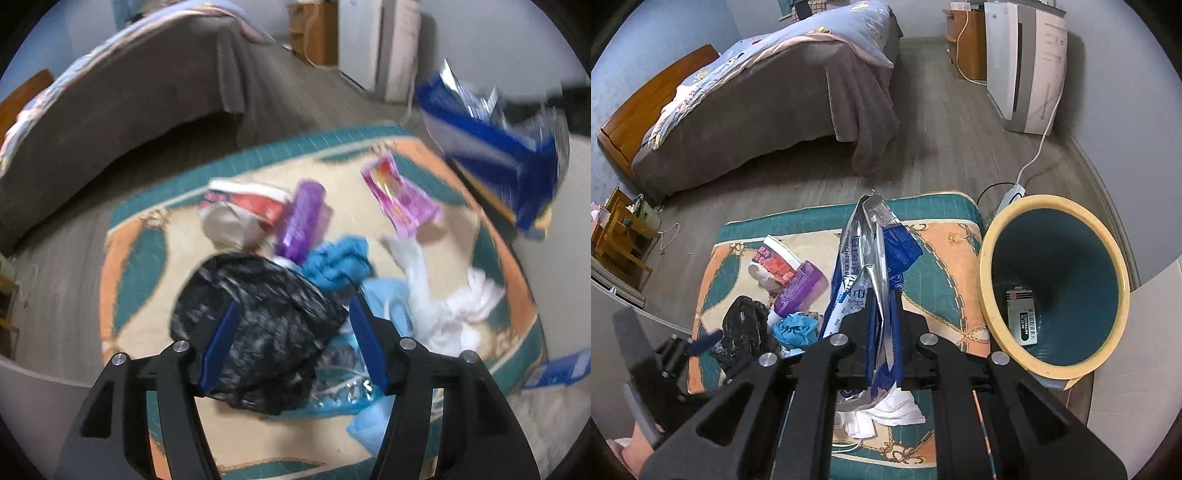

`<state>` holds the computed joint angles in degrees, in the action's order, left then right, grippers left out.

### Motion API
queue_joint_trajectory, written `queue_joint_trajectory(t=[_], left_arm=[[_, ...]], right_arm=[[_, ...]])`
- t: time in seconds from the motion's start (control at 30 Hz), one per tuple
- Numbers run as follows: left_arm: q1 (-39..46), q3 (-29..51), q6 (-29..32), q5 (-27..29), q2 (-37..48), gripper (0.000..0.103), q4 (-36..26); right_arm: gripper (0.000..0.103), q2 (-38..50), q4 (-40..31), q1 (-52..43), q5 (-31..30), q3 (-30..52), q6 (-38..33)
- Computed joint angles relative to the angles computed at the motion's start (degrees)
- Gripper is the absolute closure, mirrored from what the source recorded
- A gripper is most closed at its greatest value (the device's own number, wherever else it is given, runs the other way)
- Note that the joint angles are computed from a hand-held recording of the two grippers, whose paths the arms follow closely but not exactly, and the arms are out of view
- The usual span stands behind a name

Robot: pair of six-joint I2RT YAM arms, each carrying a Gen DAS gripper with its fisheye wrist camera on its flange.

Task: Collect trash
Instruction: 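Carry both items over the wastebasket and open both grippers to drop them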

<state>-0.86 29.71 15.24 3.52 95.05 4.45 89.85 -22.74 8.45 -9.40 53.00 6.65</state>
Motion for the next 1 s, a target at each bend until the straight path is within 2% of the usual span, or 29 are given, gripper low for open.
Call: queue_joint_trajectory(t=[0.07,0.13,0.17,0.2,0.23,0.27,0.43,0.6,0.73,1.0], left_arm=[[-1.3,-0.2,1.2,-1.4,1.4,0.040,0.5],[-3.7,-0.1,1.9,-5.4,3.8,0.040,1.6],[-4.5,0.1,2.3,-7.5,5.1,0.045,2.1],[-4.4,0.2,2.6,-8.1,5.5,0.053,2.2],[-4.2,0.7,2.8,-8.5,6.0,0.081,1.8],[-3.8,1.2,2.9,-8.2,6.2,0.097,1.0],[-1.2,-1.2,2.7,-5.3,-2.6,0.099,2.5],[0.0,-1.5,0.0,0.0,-14.1,0.099,-0.1],[-2.6,-0.7,-2.9,1.3,-21.2,0.099,-1.9],[-11.9,2.0,-8.5,-0.5,-22.9,0.099,-1.3]], right_arm=[[0.096,0.4,0.0,0.1,0.0,0.2,-0.5],[0.096,0.5,0.0,-0.2,-0.1,0.2,-0.9],[0.096,0.5,0.0,-0.4,-0.3,0.1,-1.2],[0.096,0.5,0.0,-0.6,-0.5,0.1,-1.3],[0.096,0.4,0.0,-0.6,-0.4,0.0,-1.2],[0.096,0.2,0.1,-0.8,-0.5,-0.1,-1.4],[0.096,-0.3,0.5,-2.1,-0.7,-0.7,-2.4],[0.096,-1.1,0.8,-4.8,-2.1,-0.9,-3.5],[0.096,-1.6,1.2,-8.0,-4.1,-1.1,-4.4],[0.096,-1.6,1.1,-13.4,-5.5,-1.3,-7.7]])
